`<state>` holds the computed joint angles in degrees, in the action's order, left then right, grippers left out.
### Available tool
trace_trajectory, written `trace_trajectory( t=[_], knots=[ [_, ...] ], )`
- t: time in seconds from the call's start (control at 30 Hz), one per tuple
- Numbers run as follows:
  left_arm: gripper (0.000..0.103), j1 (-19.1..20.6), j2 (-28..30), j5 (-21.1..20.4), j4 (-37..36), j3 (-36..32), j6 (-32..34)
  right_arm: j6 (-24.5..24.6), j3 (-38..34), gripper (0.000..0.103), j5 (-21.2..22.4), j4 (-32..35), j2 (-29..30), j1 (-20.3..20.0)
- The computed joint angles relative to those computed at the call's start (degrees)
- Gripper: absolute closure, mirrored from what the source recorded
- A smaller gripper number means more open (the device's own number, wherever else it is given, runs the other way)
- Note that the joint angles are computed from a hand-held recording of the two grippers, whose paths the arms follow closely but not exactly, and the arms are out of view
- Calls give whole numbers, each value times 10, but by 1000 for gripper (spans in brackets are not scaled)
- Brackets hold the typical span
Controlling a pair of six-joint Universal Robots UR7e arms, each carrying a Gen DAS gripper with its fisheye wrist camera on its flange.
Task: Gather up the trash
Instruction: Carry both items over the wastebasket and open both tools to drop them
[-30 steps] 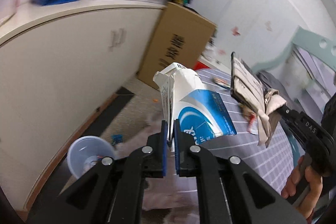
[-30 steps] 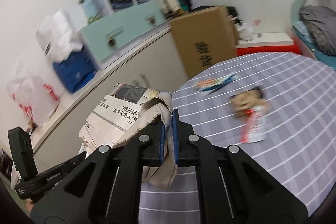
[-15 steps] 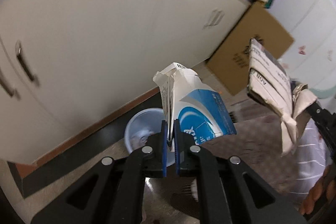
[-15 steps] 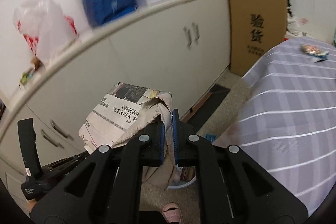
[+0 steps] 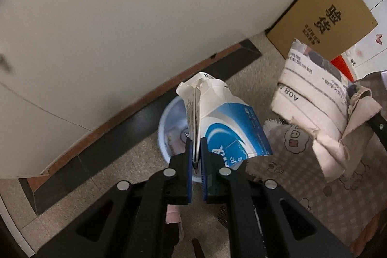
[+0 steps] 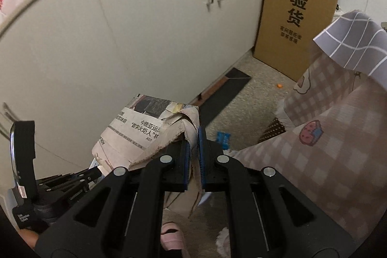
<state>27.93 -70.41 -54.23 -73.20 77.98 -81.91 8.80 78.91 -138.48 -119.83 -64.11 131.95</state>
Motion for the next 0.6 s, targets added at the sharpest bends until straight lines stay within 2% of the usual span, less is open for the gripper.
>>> trace_trajectory(
  t=[0.07, 0.1, 0.13, 0.2, 0.27, 0.4, 0.6],
  knots=[
    [96, 11, 10, -3, -18, 2, 10, -6, 5, 96, -8, -7, 2, -4],
    [90, 16, 9, -6, -35, 8, 16, -9, 6, 96, -12, -10, 3, -6],
    [84, 23, 14, -11, -47, 6, 21, -12, 6, 96, -14, -12, 4, -8],
    [60, 30, 17, -21, -57, 5, 20, -15, 7, 96, -15, -14, 5, -10],
    [51, 30, 13, -25, -73, 14, 21, -16, 7, 96, -14, -14, 6, -13],
    [46, 27, 6, -20, -63, 20, 5, -13, 6, 96, -10, -9, 7, -16],
    [44, 20, -19, -23, -41, 36, -40, -8, 5, 96, -8, -1, 10, -16]
  ],
)
